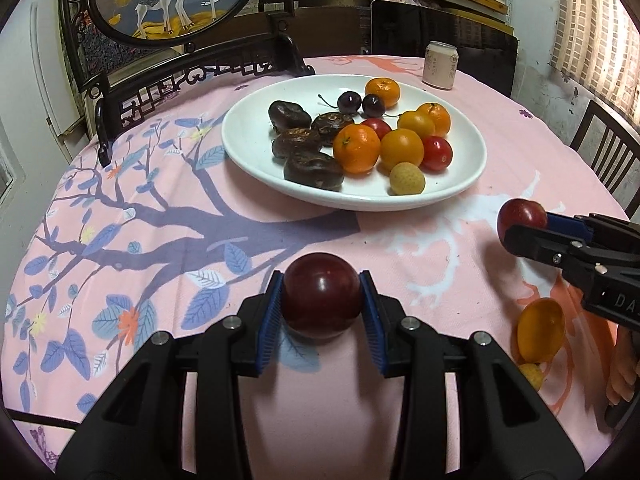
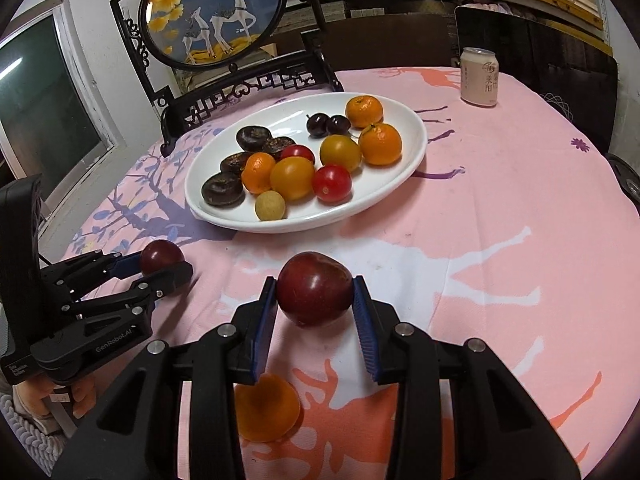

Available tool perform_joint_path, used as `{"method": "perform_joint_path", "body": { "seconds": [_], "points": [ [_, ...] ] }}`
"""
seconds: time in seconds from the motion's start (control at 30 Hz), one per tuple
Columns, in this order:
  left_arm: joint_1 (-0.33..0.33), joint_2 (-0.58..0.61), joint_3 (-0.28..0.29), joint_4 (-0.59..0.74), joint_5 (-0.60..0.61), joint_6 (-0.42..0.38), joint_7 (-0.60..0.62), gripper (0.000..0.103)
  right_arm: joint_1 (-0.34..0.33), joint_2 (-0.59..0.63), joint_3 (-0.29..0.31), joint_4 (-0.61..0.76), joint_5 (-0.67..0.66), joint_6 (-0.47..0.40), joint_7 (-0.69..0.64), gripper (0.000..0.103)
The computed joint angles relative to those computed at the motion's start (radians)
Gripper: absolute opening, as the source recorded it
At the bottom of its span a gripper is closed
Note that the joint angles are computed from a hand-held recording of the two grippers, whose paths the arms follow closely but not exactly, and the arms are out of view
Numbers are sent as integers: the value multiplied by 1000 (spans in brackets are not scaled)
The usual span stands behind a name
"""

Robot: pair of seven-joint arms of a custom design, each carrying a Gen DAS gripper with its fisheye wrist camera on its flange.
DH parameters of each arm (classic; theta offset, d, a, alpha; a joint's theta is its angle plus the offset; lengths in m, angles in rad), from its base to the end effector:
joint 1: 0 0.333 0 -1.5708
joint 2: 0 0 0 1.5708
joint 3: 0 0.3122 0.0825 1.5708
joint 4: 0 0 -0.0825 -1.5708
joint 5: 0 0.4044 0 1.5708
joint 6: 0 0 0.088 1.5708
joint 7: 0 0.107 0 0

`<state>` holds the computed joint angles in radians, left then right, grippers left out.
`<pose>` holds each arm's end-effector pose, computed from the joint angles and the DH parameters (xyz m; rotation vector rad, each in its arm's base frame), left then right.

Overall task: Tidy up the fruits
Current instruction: 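Lower both plums onto the white plate and open both tools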

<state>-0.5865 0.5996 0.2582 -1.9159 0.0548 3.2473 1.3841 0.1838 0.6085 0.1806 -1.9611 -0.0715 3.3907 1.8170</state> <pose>0.6415 -0.2438 0.2547 -1.5101 2.0450 -0.7676 0.6307 0.2360 0.2444 -1.7493 1.5540 -0.3992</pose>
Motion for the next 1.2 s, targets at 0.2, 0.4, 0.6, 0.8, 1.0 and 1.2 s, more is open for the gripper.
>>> {"method": "perform_joint_path", "body": {
  "seconds": [0.2,0.4,0.6,0.8,1.0,1.2],
  "points": [
    [-36,7,35,-1,-14,15,1,38,-1,3,4,2,0,0,-3,38],
    [-93,9,90,-17,-56,46,18,38,-3,-5,6,-13,-5,29,0,38],
    [-177,7,169,-37,-155,116,66,38,-39,-31,24,-53,-39,130,37,38],
    [-267,88,276,107,-273,78,137,38,25,-6,-46,90,-16,33,25,38],
    [-144,195,195,342,-269,-37,79,43,-22,130,21,304,5,-64,-10,43],
    [-175,253,274,367,-192,-22,-60,71,-30,150,25,312,16,-60,-45,52]
  ]
}}
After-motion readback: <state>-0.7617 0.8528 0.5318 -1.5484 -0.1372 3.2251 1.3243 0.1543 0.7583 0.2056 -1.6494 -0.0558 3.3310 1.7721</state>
